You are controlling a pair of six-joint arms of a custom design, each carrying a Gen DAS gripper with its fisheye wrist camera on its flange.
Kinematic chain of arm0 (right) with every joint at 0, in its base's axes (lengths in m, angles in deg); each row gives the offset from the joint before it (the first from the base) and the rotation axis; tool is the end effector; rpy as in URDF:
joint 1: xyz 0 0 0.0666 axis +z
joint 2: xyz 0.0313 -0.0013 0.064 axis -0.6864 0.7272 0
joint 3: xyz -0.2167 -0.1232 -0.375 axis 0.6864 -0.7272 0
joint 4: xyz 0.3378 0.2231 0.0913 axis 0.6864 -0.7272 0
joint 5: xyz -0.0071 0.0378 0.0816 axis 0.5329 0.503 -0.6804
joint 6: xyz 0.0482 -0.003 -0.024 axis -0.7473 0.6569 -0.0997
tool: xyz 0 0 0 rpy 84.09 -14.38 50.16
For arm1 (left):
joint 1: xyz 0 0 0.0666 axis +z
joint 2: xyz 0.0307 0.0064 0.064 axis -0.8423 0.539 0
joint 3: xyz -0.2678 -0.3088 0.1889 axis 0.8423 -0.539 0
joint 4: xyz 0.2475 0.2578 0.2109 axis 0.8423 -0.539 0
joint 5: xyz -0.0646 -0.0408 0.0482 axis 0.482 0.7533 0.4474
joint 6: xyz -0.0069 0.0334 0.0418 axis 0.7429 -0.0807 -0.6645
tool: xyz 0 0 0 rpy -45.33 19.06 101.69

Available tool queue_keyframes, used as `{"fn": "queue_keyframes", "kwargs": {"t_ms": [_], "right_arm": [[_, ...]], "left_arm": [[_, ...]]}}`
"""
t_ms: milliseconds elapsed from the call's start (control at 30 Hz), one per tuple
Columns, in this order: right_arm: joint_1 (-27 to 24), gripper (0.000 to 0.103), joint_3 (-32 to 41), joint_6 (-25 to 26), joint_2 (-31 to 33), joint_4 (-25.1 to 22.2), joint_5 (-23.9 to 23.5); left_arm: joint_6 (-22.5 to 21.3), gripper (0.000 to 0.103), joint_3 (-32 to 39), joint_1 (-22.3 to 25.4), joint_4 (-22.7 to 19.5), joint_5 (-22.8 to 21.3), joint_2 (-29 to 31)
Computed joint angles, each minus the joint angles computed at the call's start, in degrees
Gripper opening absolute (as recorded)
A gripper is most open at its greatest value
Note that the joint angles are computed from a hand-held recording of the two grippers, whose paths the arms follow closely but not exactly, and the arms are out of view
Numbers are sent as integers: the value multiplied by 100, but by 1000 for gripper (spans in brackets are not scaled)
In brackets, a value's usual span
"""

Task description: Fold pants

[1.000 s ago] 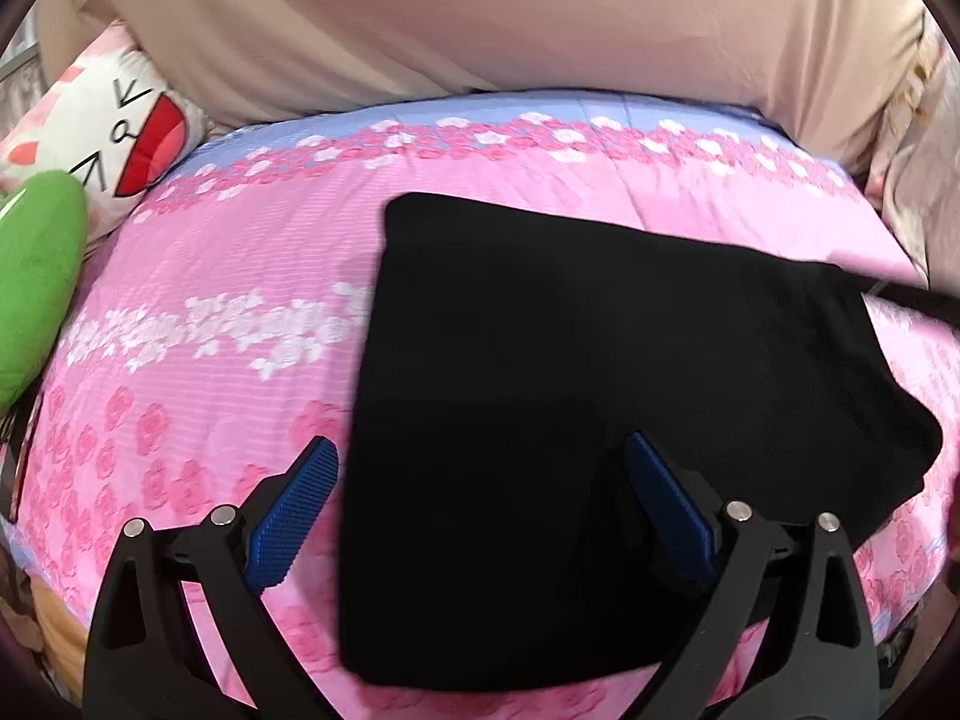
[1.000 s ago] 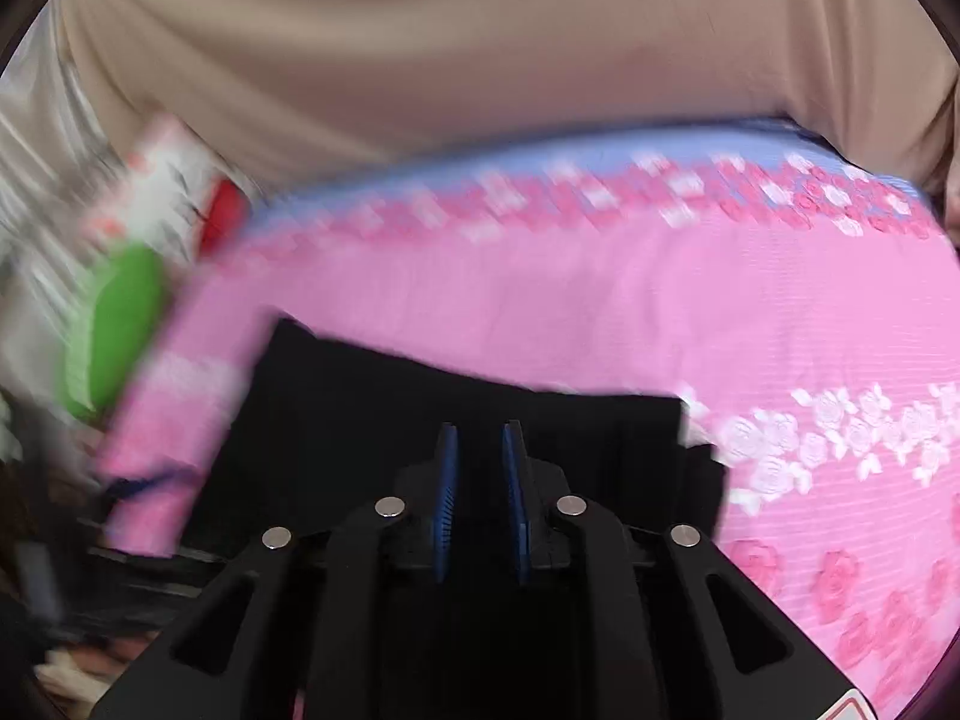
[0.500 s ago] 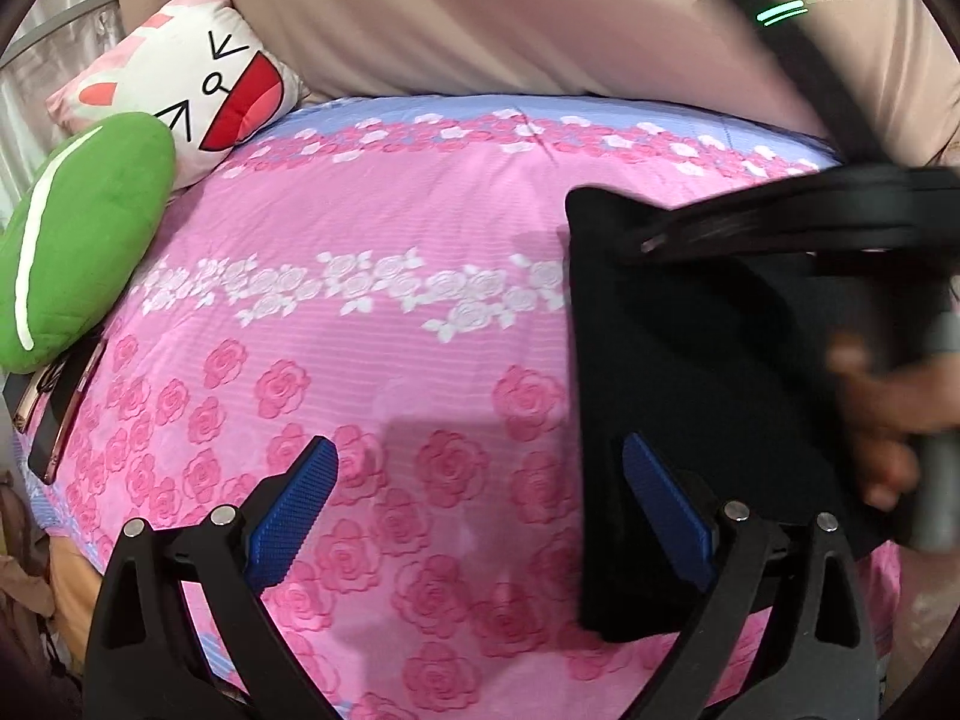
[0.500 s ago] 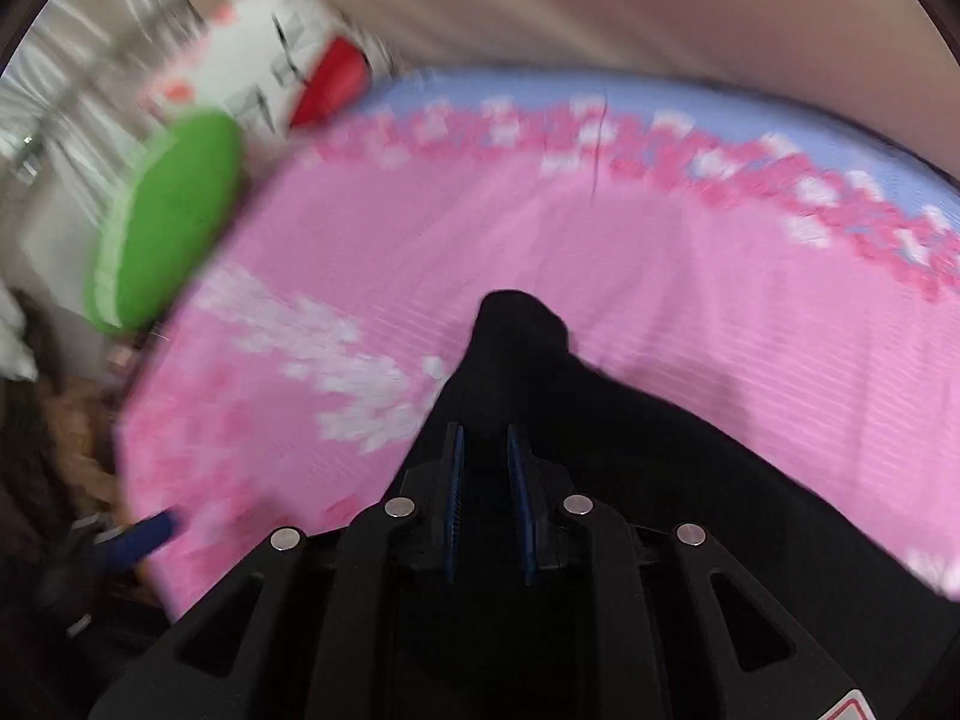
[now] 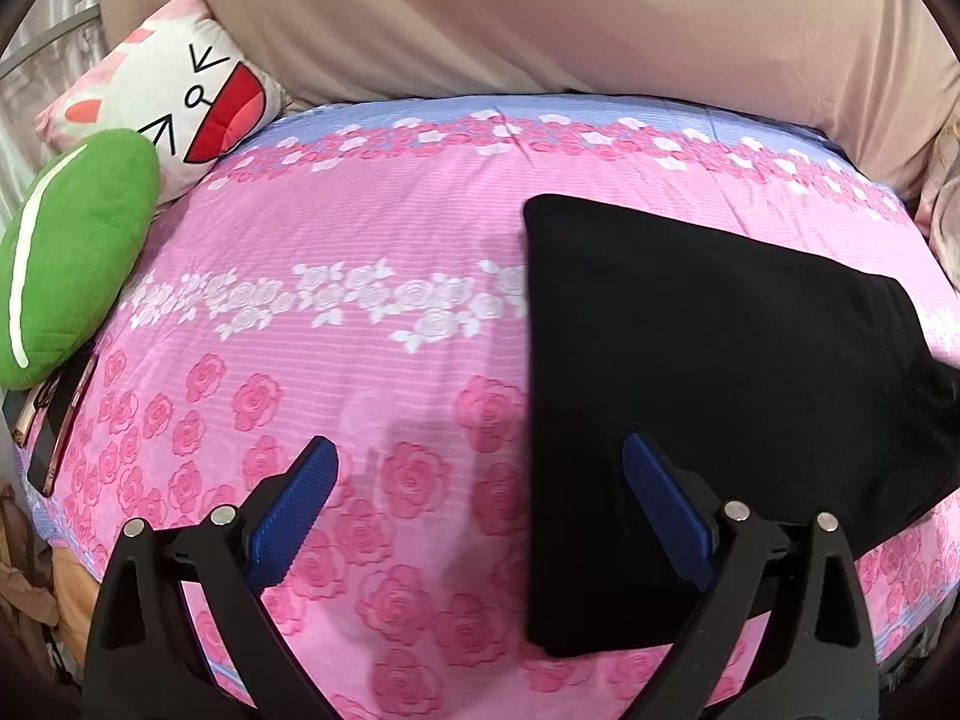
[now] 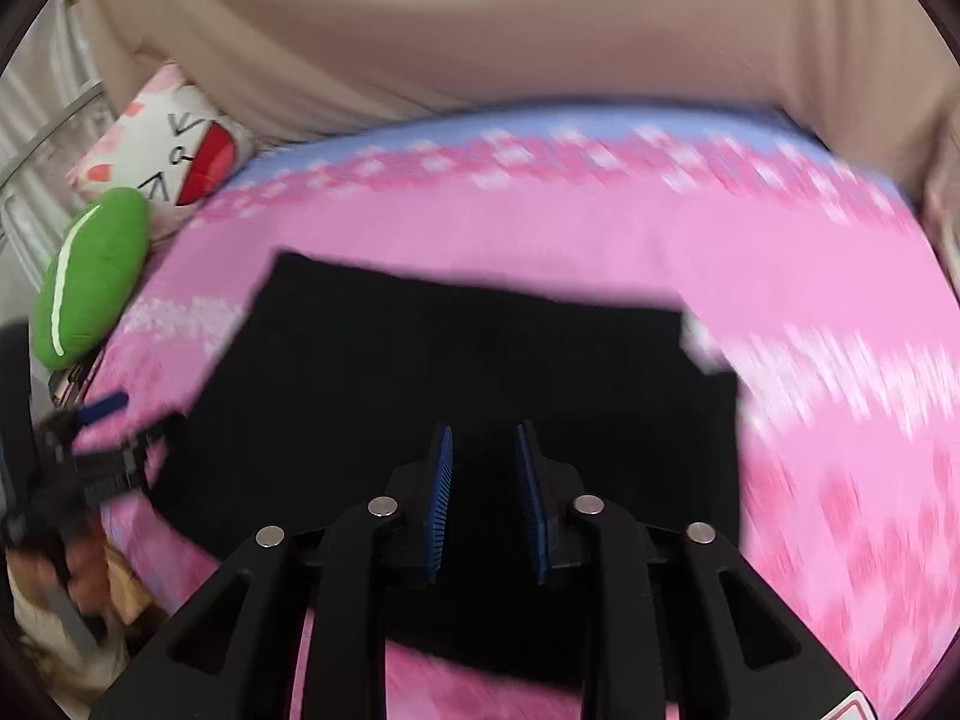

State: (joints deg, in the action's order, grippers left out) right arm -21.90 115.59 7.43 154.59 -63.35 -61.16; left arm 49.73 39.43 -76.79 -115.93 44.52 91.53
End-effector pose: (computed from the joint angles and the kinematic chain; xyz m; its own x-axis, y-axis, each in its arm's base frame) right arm 0.4777 0.1734 0.3051 -0.6056 0.5322 -0.5916 0.4904 0.8351 0.2493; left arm 0.6327 -0.2249 0.2969 -0.6387 0.4625 -0.6149 0.5140 0.8512 0.1064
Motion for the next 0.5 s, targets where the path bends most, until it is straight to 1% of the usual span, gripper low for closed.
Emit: {"fn": "queue_keyframes", "kwargs": {"t_ms": [33,67,100,133,167,200,233,267,300,367,433,467,500], "right_arm": [[13,16,-173,-173,-81,-36,18],[8,14,-323,-197,-130,85,32],[19,14,-536,-191,-219,373,44],[21,14,-648,-261,-282,537,6],[31,21,-690,-338,-341,588,-4],[71,30,-693,-355,-402,559,107],[142,53,-656,-390,-419,441,320],[191,62,-613,-417,-417,301,518],[224,62,-617,-466,-428,190,670],[179,62,-744,-523,-461,325,449],[117,57,-917,-636,-426,606,168],[100,46,-1027,-616,-405,903,82],[107,38,-1113,-614,-411,1151,78]], "left_arm": [[-8,94,-12,-39,-1,-35,-11],[-10,94,-32,-87,5,-85,-28],[-21,94,-54,-124,16,-121,-49],[-35,94,-86,-172,36,-171,-79],[-42,94,-103,-201,48,-209,-94],[-52,94,-140,-236,75,-252,-127],[-61,94,-167,-250,95,-265,-150],[-79,94,-191,-271,101,-281,-172],[-87,94,-213,-288,106,-297,-189],[-115,94,-249,-313,94,-312,-214],[-110,94,-262,-329,72,-325,-223],[-97,94,-260,-336,43,-336,-222],[-74,94,-260,-341,24,-334,-224]]}}
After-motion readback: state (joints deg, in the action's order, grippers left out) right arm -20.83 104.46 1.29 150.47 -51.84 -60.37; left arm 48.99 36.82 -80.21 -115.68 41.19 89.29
